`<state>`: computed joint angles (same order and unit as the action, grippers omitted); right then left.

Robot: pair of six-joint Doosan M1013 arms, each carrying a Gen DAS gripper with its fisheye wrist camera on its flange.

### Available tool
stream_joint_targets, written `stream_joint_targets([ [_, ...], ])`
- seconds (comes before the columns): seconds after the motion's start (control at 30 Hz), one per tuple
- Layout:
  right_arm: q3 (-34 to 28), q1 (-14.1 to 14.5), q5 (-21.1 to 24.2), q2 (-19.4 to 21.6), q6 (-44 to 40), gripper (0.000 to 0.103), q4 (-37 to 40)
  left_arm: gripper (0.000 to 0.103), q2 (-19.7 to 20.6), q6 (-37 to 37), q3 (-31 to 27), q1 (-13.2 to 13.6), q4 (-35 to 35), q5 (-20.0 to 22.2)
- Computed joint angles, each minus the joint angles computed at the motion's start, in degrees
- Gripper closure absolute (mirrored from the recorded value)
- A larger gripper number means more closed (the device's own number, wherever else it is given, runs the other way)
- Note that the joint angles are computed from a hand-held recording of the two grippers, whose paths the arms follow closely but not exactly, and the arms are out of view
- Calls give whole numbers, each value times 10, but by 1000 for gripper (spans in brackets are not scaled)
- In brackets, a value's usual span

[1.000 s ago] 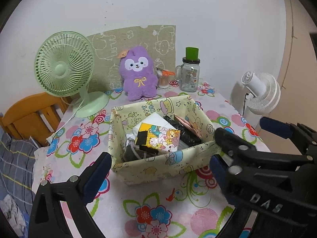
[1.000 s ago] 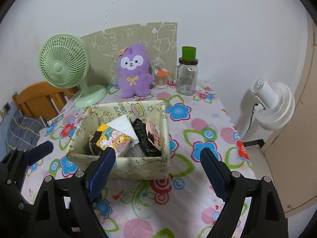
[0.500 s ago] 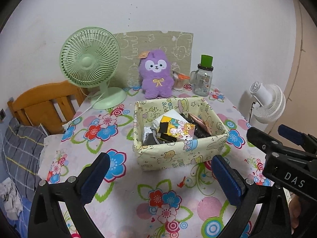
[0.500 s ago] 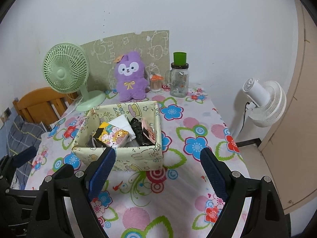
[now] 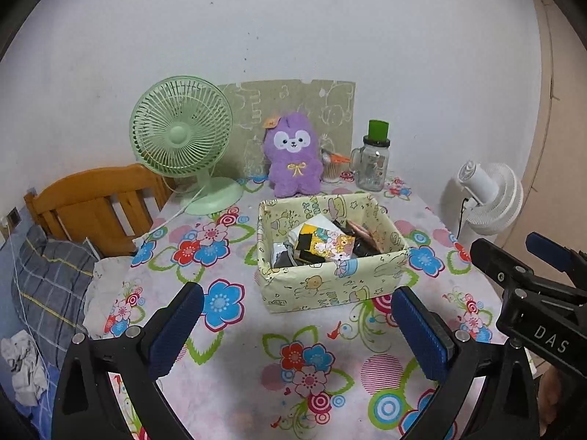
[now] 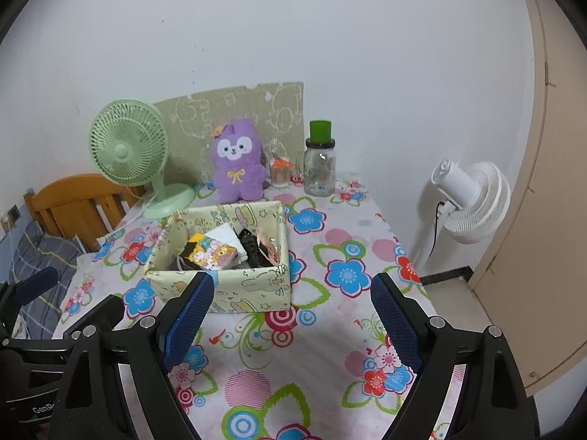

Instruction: Organize soft objects

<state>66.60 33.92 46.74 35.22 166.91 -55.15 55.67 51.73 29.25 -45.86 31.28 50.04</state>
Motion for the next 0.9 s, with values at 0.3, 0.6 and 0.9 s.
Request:
stream_joint_targets([
  [0.3,16,12,5,-14,25,14,-43,0,-30,-45,50,-5,29,-30],
  [0.6,40,20,1,-29,65,14,-79,0,-55,-78,92,-12,65,-56],
  [0.9,57,26,-1,-39,97,14,-105,0,-75,-105,128,-18,100,-81],
])
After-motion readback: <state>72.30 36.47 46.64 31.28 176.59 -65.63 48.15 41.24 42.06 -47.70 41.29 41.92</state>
